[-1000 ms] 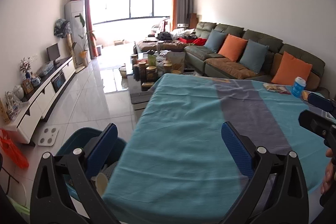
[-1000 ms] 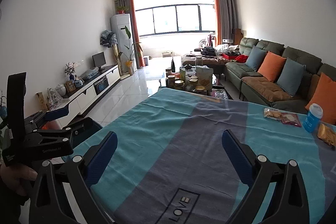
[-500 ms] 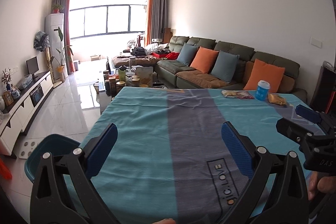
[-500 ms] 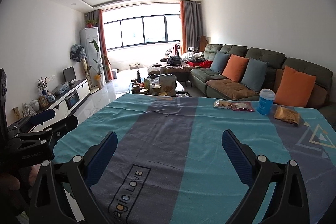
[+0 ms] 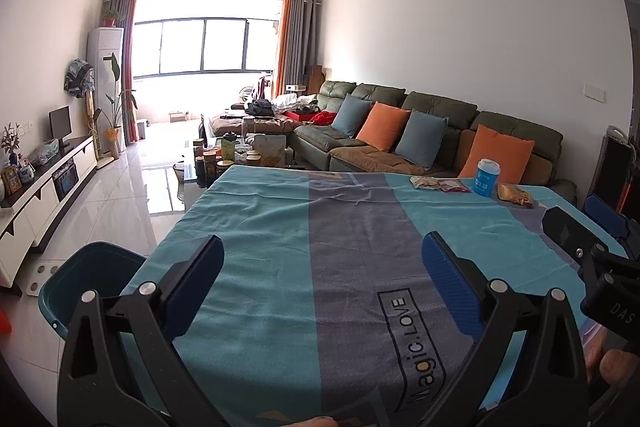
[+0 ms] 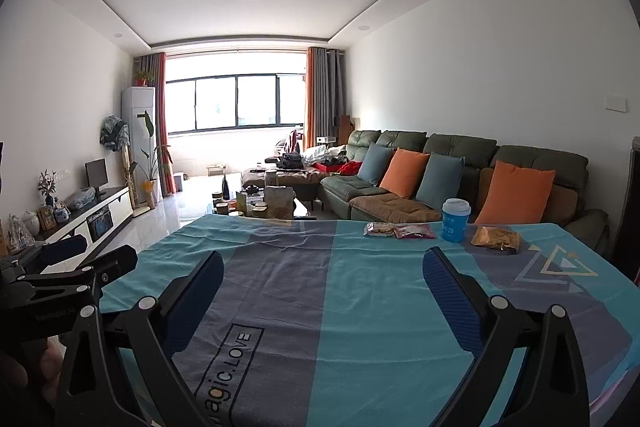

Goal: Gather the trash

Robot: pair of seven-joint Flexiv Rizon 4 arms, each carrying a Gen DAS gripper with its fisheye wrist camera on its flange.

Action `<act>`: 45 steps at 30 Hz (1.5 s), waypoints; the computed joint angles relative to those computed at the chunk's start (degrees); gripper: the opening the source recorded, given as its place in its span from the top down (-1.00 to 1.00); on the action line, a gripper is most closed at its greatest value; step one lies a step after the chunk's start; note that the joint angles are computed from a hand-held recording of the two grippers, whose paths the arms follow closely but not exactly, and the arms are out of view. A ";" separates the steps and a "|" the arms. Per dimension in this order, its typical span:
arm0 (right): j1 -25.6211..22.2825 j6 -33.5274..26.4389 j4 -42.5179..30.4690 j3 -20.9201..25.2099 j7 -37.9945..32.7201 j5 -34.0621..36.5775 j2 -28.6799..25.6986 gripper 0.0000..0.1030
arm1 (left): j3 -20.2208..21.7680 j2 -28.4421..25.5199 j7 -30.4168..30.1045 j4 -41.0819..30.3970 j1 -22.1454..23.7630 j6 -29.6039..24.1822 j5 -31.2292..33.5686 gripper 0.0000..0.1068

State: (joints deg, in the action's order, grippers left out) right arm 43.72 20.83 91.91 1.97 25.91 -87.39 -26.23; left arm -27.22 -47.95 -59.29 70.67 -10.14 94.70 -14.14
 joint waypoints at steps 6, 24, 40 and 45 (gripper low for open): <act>2.30 -5.68 0.63 0.19 2.01 -0.13 -0.24 -0.87 | -0.27 1.10 -1.29 3.34 1.07 4.33 1.87 -0.83; 4.32 -12.30 0.70 1.20 2.10 1.60 -0.48 -0.87 | -4.58 2.45 -5.94 8.10 6.00 8.08 9.98 -0.83; 4.00 -10.75 0.63 1.13 1.50 2.50 -0.58 -0.87 | -4.01 3.10 -6.82 8.70 6.41 7.10 10.30 -0.83; 3.80 -10.31 0.76 1.22 1.75 3.12 -0.50 -0.87 | -4.67 2.80 -6.25 8.62 6.68 6.21 9.53 -0.83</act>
State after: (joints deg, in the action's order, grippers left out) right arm 47.52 10.52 92.67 3.20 27.65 -84.27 -26.73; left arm -31.89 -45.15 -65.54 79.28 -3.46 100.91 -4.61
